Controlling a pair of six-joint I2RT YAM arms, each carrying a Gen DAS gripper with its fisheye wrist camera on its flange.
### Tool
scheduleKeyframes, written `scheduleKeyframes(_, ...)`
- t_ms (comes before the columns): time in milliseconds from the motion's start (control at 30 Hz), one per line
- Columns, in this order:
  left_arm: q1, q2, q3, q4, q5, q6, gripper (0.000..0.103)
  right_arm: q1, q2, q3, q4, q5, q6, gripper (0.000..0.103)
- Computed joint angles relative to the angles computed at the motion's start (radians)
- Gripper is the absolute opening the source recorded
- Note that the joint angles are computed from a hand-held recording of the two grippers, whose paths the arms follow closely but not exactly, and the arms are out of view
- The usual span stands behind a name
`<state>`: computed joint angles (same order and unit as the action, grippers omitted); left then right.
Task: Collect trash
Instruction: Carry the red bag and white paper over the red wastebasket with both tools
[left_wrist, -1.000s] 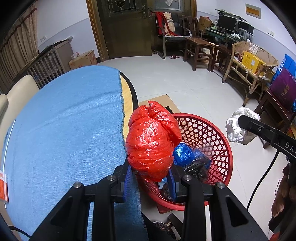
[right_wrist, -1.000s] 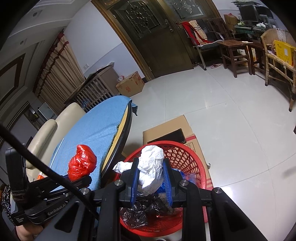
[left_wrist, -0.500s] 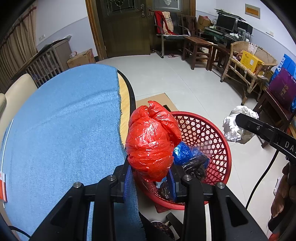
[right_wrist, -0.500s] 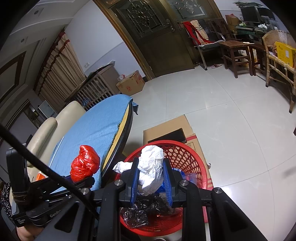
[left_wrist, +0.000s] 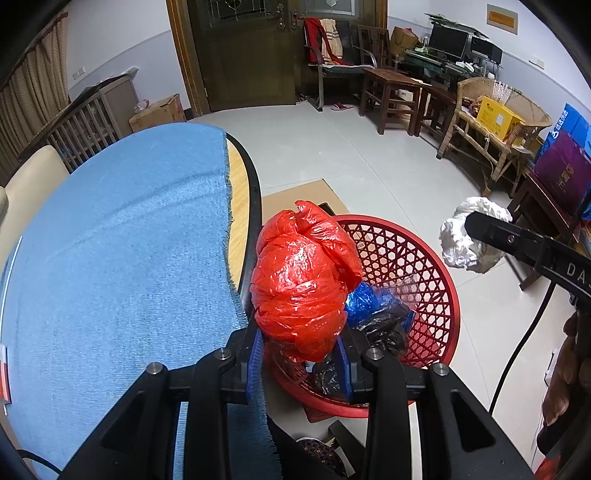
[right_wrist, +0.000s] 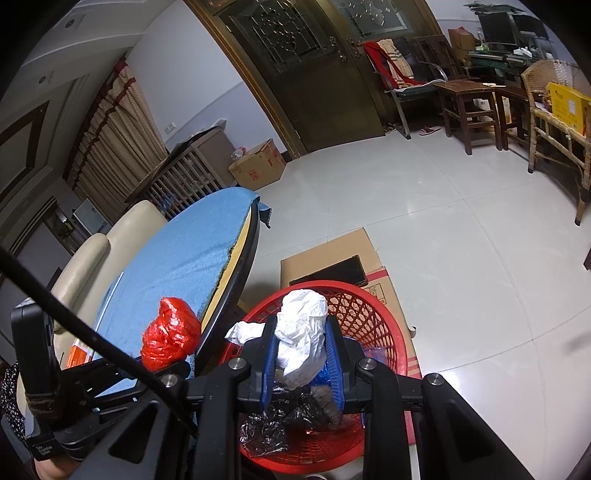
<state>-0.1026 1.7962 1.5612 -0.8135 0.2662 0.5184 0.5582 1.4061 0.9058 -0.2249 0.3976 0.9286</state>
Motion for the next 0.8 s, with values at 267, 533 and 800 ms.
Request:
scheduleKeyframes(267,-0.001,0.004,-0.002,0.000,0.002,0.000,0.035,-0.006,0.013,0.009,0.006,-0.009,-0.015,0.026)
scheduleKeyframes(533,-0.003,0.004,-0.007,0.003,0.002,-0.002,0.035,-0.012,0.013,0.015,-0.005,-0.013,-0.021,0.026)
scheduleKeyframes(800,-0.006,0.013,-0.007,0.003,0.002,-0.003,0.035,-0.024,0.038,0.037,-0.003,-0.024,-0.039,0.026)
